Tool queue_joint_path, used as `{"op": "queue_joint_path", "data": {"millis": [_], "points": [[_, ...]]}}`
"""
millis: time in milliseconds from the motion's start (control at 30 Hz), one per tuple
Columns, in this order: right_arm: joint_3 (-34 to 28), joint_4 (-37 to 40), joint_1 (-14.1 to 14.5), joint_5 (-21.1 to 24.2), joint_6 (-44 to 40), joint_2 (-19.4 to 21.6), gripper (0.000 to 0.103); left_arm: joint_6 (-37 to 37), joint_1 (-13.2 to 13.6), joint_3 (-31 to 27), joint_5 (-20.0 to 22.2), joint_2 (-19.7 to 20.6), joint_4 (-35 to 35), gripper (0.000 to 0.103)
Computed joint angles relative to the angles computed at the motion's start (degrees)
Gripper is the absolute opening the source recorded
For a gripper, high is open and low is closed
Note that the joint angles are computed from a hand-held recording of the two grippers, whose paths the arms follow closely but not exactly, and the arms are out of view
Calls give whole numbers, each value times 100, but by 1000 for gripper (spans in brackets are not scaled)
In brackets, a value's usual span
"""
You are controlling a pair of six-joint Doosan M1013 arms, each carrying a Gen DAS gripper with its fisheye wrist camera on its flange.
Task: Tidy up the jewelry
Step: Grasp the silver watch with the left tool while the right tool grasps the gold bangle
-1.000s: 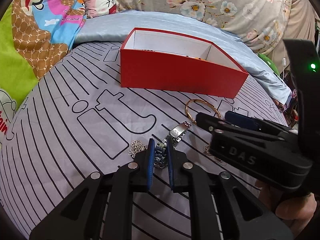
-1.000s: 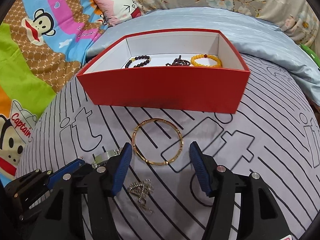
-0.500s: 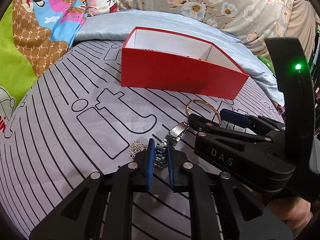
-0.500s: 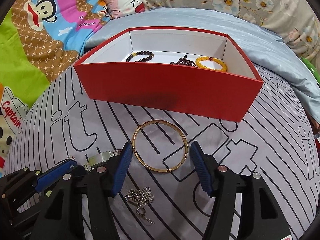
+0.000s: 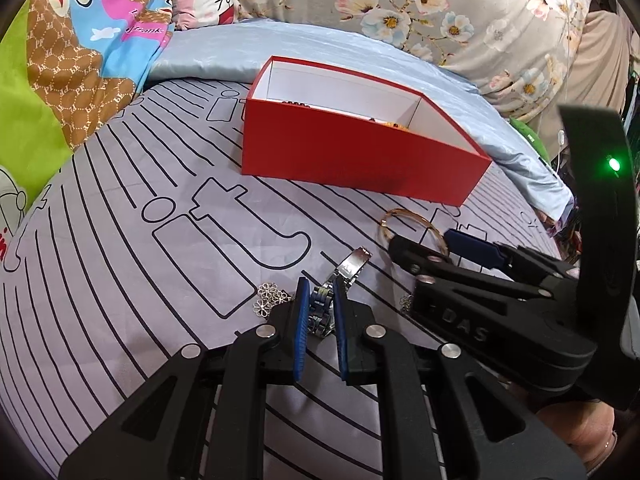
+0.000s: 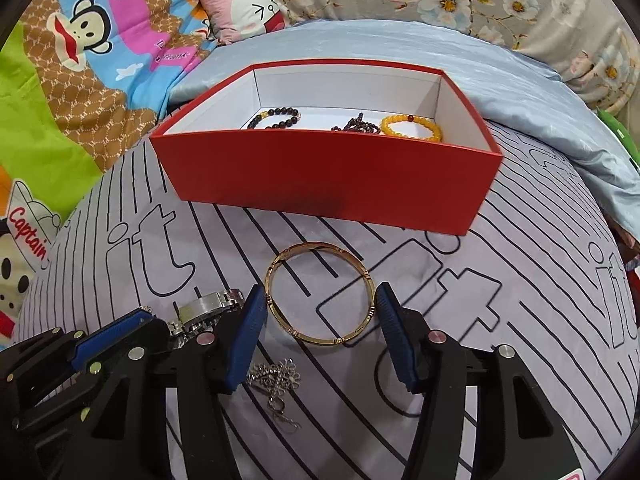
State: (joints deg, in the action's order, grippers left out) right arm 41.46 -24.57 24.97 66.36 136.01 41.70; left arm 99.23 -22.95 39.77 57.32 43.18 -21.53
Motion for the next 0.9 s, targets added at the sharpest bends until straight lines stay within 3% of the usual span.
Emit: {"op": "queue_joint_path", "data": {"millis": [467, 900], "points": [[1039, -220, 25, -632, 787, -787, 54, 247, 48, -360, 106, -37, -417, 11], [1332, -394, 34, -954, 914, -1067, 54, 324, 90, -1108, 390, 151, -576, 11]]}}
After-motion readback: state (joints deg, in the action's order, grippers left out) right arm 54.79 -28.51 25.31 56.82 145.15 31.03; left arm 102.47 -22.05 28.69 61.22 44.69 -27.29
